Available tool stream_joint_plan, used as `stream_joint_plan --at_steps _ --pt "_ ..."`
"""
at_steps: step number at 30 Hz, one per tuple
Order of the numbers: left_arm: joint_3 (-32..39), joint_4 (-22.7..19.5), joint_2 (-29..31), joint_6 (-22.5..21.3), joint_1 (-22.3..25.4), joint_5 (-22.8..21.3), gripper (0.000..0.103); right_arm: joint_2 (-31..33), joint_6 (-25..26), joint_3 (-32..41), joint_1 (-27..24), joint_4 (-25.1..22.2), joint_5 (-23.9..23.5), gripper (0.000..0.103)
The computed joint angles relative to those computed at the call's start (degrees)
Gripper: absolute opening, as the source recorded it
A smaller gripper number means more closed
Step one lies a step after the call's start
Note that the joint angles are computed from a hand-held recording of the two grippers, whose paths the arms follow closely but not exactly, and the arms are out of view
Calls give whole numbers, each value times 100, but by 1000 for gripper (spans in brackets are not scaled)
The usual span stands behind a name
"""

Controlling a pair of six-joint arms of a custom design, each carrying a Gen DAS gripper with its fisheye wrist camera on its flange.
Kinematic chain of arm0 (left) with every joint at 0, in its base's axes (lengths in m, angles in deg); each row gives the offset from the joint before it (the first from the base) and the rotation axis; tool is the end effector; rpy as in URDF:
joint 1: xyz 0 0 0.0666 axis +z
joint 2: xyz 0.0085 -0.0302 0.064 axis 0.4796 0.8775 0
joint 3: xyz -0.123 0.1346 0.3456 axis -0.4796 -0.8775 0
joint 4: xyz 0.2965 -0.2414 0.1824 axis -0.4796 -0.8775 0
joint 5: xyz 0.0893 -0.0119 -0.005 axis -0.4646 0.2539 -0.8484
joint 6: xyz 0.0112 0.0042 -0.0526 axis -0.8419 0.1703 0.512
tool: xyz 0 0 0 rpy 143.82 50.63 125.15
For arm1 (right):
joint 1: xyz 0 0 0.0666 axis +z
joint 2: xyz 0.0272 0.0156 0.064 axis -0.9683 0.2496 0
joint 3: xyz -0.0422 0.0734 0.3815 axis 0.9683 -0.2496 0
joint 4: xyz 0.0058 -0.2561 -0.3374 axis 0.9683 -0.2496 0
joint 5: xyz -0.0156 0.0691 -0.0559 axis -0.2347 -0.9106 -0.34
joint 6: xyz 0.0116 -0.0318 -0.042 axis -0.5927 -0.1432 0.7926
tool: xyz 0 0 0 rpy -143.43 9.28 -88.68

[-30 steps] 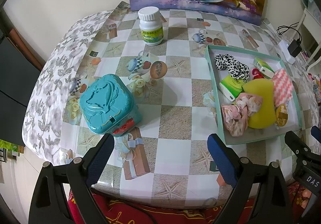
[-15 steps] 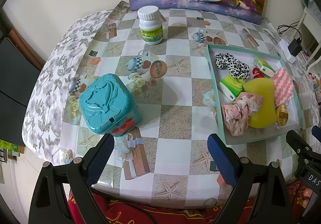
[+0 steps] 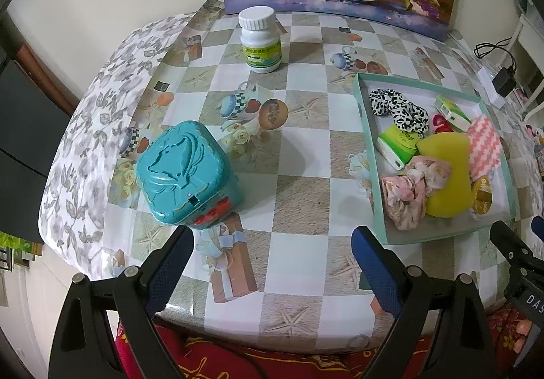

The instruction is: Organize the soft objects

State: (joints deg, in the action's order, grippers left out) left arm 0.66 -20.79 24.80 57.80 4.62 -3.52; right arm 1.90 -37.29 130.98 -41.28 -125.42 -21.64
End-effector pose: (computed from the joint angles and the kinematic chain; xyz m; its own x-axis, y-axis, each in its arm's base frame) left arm 0.4173 -0.1745 0.4243 -0.8827 -0.2881 -0.3712 -0.3401 0.9368 0.0817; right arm 0.4633 0.3069 0.4312 -0.8750 -0.2146 -0.4340 -0.2211 0.9746 -0.0362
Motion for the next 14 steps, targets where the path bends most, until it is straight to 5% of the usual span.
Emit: stream_joint_plan --at_steps 14 --pt "-9 76 -45 -3 -2 -2 94 19 -153 18 -39 -61 24 103"
